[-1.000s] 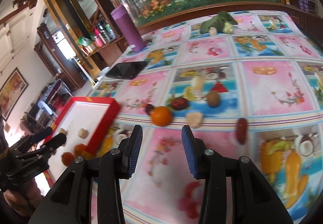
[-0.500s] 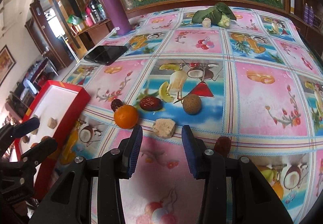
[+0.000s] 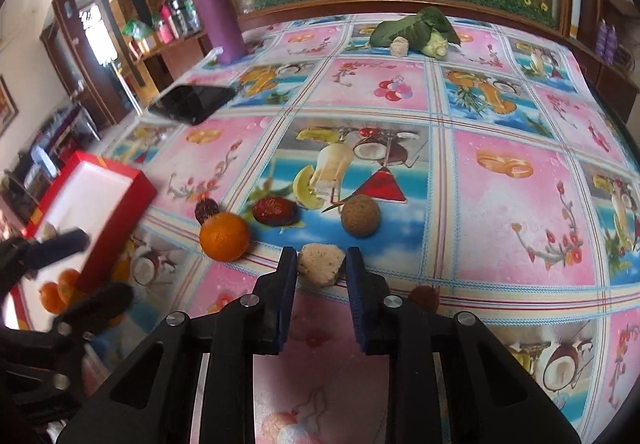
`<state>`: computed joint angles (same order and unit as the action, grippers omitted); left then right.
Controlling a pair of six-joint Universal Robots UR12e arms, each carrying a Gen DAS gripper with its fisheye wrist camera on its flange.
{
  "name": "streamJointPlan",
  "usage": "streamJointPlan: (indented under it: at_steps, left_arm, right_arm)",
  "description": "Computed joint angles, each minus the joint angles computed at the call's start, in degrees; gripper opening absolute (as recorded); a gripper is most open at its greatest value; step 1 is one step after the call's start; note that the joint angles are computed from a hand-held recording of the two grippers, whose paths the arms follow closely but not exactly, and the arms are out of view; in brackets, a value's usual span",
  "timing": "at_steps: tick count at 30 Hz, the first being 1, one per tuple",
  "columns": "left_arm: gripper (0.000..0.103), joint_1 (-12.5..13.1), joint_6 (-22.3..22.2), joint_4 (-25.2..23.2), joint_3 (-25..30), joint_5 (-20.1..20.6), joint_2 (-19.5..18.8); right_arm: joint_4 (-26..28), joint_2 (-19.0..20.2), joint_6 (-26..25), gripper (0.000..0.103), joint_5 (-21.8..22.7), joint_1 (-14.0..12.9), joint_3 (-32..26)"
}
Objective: Organize fruits
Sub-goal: 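Grasp a beige piece with the right tool while the left tool grasps an orange, then lift the held beige piece and orange toward the tray with both tools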
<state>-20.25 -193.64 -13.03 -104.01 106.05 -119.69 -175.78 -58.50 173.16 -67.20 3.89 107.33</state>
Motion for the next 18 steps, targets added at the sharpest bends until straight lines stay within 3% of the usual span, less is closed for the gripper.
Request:
streamJointPlan:
  at_steps: [8, 18]
  left_arm:
    - [0.072, -0.15, -0.35, -3.30, 4.63, -3.21, -3.10]
    - [0.053, 0.06, -0.80, -3.73, 7.69, -4.18, -5.82]
  right_arm:
    - [-10.72, -0.36, 12.91, 0.024, 7.21, -4.25, 1.85]
    - [-9.29, -0.34, 13.24, 0.024, 7.76, -4.26, 1.49]
